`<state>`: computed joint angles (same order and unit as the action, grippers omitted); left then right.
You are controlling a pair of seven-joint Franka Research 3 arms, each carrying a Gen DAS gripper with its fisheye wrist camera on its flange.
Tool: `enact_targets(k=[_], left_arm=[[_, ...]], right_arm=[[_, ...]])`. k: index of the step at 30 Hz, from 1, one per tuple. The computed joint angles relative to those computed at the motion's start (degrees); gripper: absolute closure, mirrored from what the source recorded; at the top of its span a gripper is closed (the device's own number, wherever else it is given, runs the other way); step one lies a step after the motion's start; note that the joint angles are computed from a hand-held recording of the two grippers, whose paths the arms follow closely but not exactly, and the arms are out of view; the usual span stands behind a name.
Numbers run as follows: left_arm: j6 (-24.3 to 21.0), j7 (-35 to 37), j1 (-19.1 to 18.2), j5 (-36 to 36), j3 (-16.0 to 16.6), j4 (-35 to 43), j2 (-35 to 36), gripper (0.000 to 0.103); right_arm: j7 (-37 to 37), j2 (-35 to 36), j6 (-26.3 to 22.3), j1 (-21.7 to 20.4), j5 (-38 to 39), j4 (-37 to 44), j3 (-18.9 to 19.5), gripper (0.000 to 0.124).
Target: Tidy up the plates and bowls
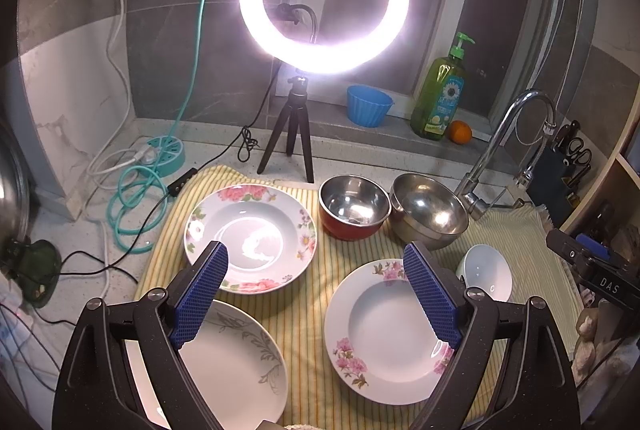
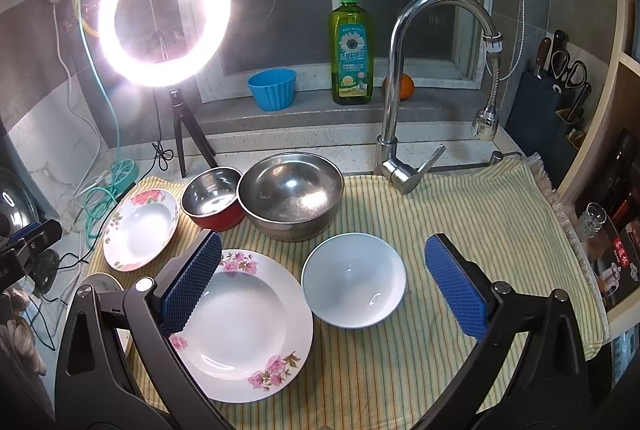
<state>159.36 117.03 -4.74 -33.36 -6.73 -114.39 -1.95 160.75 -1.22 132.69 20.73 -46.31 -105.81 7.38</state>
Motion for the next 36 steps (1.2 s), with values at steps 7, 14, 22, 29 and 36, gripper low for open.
enact_targets(k=[7, 14, 22, 29, 36], left_arm=[[-0.13, -0.09, 0.01, 0.05, -0.01, 0.01, -0.02, 0.013], [-0.18, 0.13, -0.03, -0.24, 0.03, -0.13, -0.08, 0.013], [-0.37, -0.21, -0.08, 0.10, -0.02, -0.27, -0.16, 0.013], [-0.96, -0.49, -0.09, 0.37, -0.05, 0.07, 0.06, 0.013], [-2.64, -0.14, 0.36, 0.47, -0.27, 1.02, 1.04, 0.013]], right_arm=[[-0.06, -0.01, -0.06, -0.02, 0.08, 0.09, -0.04, 0.021], [-0.09, -0.02, -0.08, 0.02, 0.01, 0.04, -0.03, 0.021], [-0.03, -0.10, -0.07, 0.00, 0.29, -0.18, -0.05, 0.021], [0.20, -0.20, -0.12, -0.01, 0.07, -0.59, 0.08, 0.021], [0.00, 0.32, -0.35, 0.27, 0.71, -0.51, 0.11, 0.021]])
